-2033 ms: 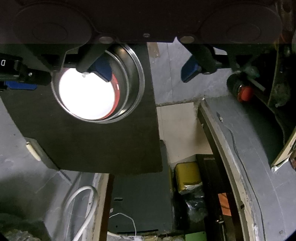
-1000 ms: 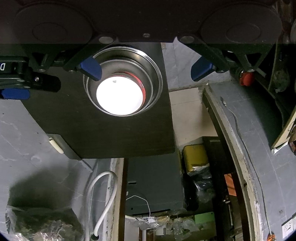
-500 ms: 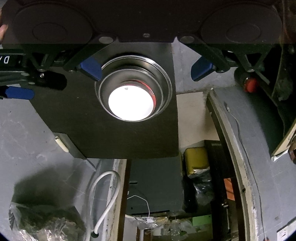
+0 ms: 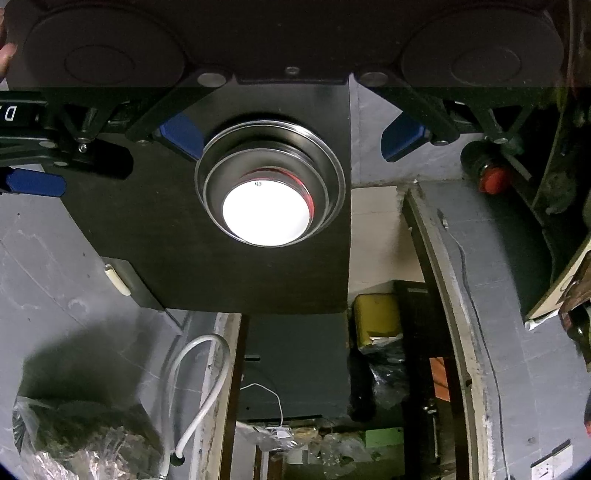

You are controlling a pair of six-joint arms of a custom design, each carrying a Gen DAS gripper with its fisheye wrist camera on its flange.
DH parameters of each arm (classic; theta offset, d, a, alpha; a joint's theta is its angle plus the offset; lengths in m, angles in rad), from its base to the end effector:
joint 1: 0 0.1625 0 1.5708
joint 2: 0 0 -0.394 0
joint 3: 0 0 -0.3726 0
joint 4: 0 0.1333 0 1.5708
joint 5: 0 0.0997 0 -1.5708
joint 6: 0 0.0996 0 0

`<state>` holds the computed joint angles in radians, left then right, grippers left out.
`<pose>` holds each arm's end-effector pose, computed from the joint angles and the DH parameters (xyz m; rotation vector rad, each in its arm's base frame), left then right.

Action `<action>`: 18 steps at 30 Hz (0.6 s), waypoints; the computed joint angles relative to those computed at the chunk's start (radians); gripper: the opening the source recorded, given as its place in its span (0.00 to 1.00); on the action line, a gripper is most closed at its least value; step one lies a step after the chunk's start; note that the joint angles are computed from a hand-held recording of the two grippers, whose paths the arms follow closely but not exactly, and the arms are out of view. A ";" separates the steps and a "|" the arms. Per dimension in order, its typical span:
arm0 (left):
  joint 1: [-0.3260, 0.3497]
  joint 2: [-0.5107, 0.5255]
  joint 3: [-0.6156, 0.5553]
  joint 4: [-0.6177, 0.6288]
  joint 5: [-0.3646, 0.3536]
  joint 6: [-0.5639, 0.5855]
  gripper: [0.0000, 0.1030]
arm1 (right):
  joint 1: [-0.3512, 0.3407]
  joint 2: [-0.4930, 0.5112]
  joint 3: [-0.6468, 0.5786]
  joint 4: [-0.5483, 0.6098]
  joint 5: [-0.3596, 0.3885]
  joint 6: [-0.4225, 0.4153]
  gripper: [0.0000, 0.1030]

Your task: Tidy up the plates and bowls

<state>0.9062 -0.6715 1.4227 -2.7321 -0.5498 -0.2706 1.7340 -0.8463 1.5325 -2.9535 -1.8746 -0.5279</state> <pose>-0.2556 -0.6801 0.1453 0.1806 2.2236 -0.9707 0.2137 -0.6609 0.2125 0.7435 -2.4913 0.8547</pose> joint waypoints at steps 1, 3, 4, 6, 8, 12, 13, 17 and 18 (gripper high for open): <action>-0.001 0.000 0.002 -0.005 0.003 -0.001 0.99 | -0.001 -0.002 0.001 0.002 0.003 -0.001 1.00; -0.004 0.000 0.007 -0.009 0.008 -0.006 0.99 | -0.004 -0.005 0.004 0.003 0.009 -0.005 1.00; -0.005 0.000 0.008 -0.009 0.011 -0.009 0.99 | -0.005 -0.006 0.004 0.004 0.011 -0.008 1.00; -0.009 0.001 0.013 -0.013 0.018 -0.015 0.99 | -0.007 -0.011 0.009 0.004 0.017 -0.012 1.00; -0.013 0.003 0.013 -0.014 0.024 -0.021 0.99 | -0.009 -0.017 0.014 0.005 0.021 -0.015 1.00; -0.019 0.008 0.014 -0.023 0.037 -0.026 0.99 | -0.012 -0.025 0.021 0.006 0.027 -0.023 1.00; -0.021 0.009 0.015 -0.026 0.041 -0.027 0.99 | -0.013 -0.027 0.023 0.006 0.028 -0.025 1.00; -0.025 0.010 0.023 -0.033 0.050 -0.031 0.99 | -0.016 -0.034 0.035 0.004 0.030 -0.029 1.00; -0.027 0.011 0.023 -0.033 0.053 -0.033 0.99 | -0.017 -0.037 0.039 0.001 0.031 -0.031 1.00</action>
<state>0.8796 -0.6604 1.4453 -2.7656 -0.4972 -0.3034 1.7173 -0.8829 1.5717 -2.9521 -1.8437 -0.5585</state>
